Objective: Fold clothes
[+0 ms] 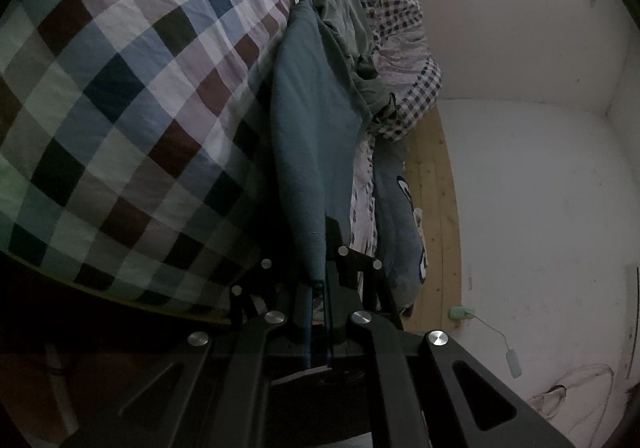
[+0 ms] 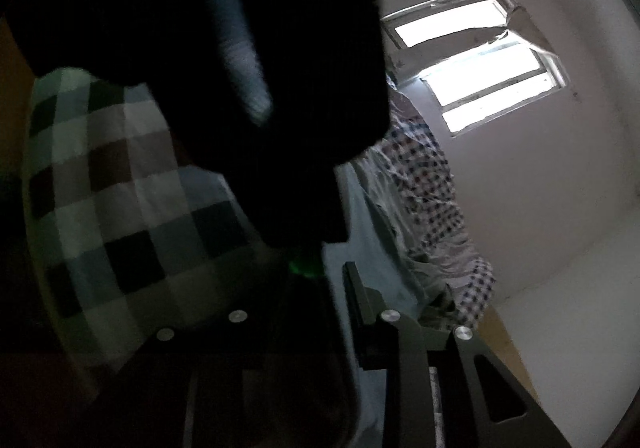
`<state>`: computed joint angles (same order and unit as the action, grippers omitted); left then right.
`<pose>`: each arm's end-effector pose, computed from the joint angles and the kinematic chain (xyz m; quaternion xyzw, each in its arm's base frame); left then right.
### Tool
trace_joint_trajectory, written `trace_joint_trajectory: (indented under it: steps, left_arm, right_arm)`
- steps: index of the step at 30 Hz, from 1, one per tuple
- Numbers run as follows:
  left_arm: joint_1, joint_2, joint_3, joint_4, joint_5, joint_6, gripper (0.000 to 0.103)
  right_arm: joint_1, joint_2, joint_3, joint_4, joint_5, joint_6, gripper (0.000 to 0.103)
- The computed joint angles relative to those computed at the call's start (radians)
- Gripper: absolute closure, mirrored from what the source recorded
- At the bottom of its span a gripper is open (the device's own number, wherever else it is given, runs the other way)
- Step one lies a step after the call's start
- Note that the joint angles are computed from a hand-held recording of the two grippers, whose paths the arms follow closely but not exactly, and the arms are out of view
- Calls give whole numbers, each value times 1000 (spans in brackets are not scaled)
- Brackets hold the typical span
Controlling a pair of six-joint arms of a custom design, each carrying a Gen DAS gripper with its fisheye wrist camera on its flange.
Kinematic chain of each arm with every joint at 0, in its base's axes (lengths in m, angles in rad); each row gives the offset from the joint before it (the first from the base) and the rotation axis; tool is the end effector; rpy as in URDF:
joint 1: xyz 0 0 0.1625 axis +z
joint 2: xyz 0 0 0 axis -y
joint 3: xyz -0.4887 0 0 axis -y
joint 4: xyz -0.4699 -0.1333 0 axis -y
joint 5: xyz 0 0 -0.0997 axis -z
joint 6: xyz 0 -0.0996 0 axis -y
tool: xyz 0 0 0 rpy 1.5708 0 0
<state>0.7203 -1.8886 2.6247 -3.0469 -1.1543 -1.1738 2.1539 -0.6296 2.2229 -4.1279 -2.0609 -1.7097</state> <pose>-0.1340 -0.3485 0.3112 0.2206 -0.8883 0.3510 0.1978 0.3549 -0.3810 0.0122 0.7371 -0.4564 0.2654 0.4218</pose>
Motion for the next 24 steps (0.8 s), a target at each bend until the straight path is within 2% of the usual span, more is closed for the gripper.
trace_joint_trajectory:
  steps: [5,7,8,14,16,18,19,21,23,24]
  left_arm:
    - [2,12,2,-20,0,-5,101]
    - [3,15,3,-21,1,-8,101]
    - [4,19,4,-28,-1,-7,101]
    - [13,20,3,-42,-12,-3,99]
    - [17,18,-3,-27,-21,-4,87]
    - [13,12,-10,-9,-13,-11,47]
    - [10,10,-13,-10,-7,-11,36]
    - [2,7,-19,-20,5,-5,35]
    - [10,13,-47,9,10,20,33]
    - [19,19,-69,31,10,41,32]
  right_arm:
    - [6,4,-12,2,-2,-7,76]
    - [7,2,-16,18,-3,-5,87]
    - [8,1,-18,24,-3,-4,87]
    - [17,-63,-32,164,7,133,92]
    - [16,-85,-36,197,16,177,92]
    - [23,-112,-43,240,18,220,92]
    - [30,-122,-50,268,15,247,92]
    - [37,-143,-65,324,17,297,92]
    - [12,-197,-24,342,41,319,92]
    - [26,-222,-10,364,37,350,92]
